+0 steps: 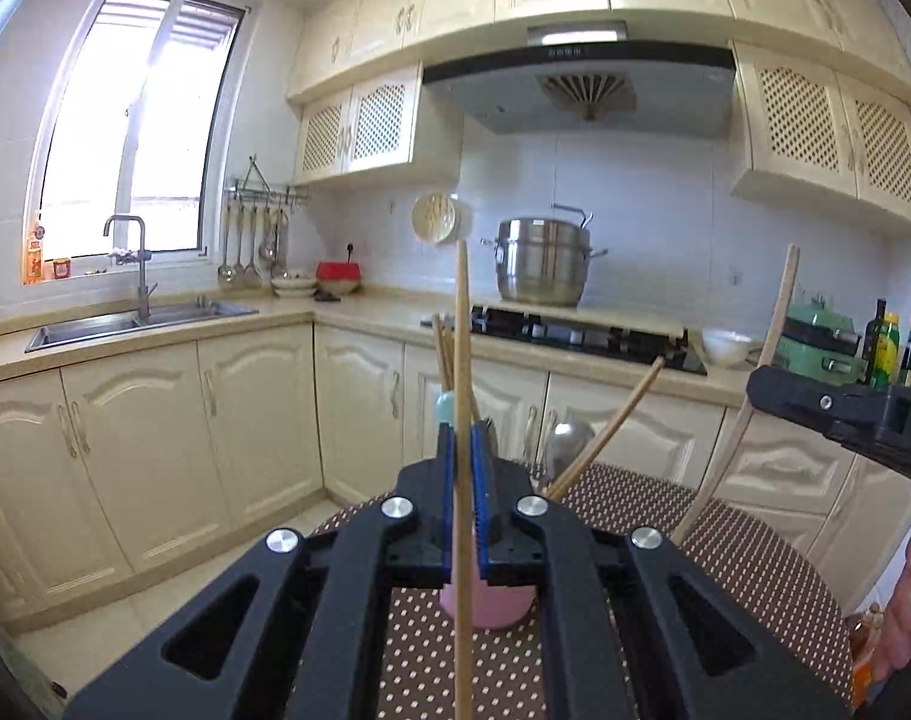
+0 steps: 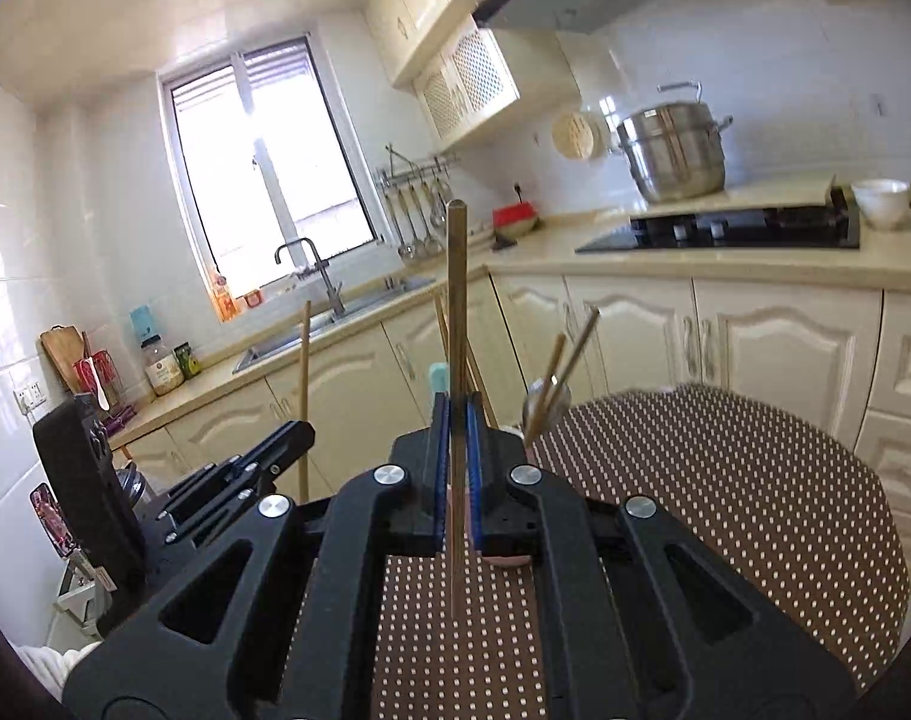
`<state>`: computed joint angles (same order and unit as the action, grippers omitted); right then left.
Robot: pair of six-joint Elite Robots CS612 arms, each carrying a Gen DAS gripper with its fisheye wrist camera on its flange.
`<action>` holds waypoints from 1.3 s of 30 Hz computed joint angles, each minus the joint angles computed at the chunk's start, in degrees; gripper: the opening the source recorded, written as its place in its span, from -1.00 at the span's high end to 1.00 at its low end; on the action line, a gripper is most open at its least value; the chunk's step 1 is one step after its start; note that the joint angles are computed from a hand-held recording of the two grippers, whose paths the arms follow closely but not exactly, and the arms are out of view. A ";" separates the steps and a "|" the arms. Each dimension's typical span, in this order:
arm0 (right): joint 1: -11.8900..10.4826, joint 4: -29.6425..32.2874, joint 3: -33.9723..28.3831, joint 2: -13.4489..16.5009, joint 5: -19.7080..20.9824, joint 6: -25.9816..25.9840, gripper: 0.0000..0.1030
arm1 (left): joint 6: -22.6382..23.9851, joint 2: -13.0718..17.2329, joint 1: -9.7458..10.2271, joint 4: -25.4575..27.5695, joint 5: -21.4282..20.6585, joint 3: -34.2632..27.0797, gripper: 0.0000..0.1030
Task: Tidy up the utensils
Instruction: 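Lift both held chopsticks up over the pink cup, then lower chopsticks into the pink cup and open the left tool while the right tool opens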
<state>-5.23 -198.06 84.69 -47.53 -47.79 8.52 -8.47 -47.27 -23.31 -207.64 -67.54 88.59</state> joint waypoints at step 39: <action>3.77 3.47 -13.44 8.54 -7.41 -6.16 0.89 | -4.43 12.13 2.17 -12.78 -6.83 -18.98 0.89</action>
